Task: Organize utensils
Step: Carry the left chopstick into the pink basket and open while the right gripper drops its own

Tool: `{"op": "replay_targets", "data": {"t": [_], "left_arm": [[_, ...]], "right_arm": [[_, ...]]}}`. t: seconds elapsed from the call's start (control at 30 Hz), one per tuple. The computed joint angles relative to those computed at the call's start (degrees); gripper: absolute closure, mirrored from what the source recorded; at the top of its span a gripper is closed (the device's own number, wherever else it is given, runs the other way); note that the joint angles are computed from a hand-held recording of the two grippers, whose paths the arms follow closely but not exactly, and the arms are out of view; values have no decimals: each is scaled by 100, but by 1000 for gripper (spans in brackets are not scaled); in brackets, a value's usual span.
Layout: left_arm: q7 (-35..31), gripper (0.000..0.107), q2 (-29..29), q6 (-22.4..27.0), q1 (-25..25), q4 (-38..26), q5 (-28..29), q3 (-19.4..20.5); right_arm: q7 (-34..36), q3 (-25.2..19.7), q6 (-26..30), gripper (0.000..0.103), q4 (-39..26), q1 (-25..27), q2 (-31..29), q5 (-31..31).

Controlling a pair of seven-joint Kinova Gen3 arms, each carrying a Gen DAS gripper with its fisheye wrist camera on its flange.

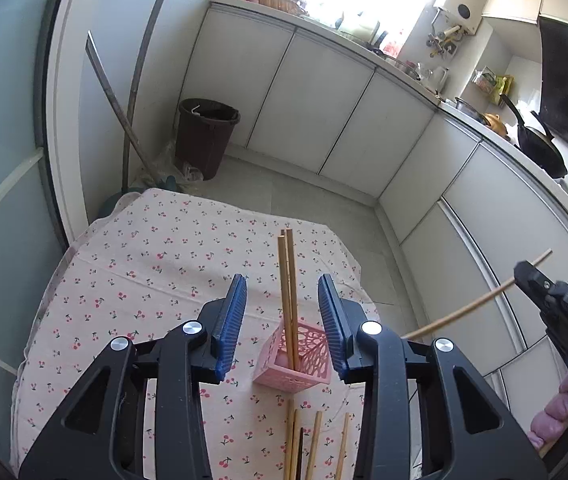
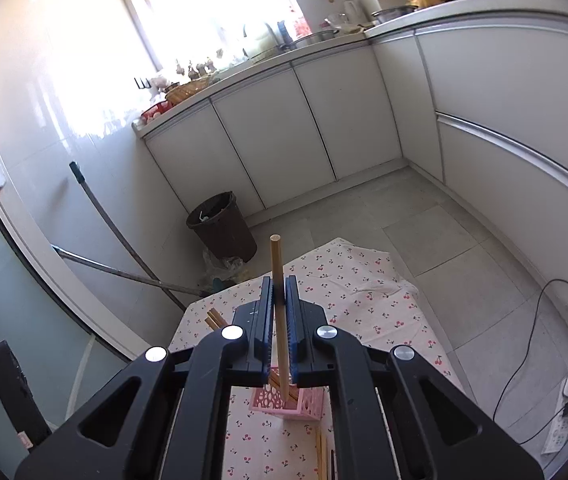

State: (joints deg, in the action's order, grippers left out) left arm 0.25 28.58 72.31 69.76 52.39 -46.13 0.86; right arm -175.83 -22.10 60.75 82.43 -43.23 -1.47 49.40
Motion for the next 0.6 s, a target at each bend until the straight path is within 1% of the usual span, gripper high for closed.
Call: {"op": "replay_targets", "data": {"t": [0.07,0.13,0.2,0.23,0.3,0.33,0.43,0.53,0.6], "left_arm": [[-25,71,-27,-82,-65,79,71,34],[-48,71,-24,-128,-98,117,109,50],[-138,71,33,-56,-89,33,115,52],[-158,71,45,-38,-68,10,102,38],[-178,71,31,-87,10,28,8,7],[-202,71,41,-79,41,13,-38,-5],[-371,71,178,152,214,-216,-207,-64],[-477,71,238,230,292,-321,-226,-95],[-615,69,328,377,364,-472,-237,-120]], "right_arm": [[20,-18,161,97,-158,-81,221,155],[-22,98,76,94,-201,-194,401,223],[85,211,-121,93,-231,-210,561,109],[177,323,-97,90,-301,-301,652,4],[260,432,-51,90,-360,-445,741,-83],[289,471,4,90,-381,-533,763,-57],[350,513,353,90,-396,-839,797,173],[312,497,609,90,-317,-1035,754,318],[241,450,824,90,-222,-1153,724,427]]}}
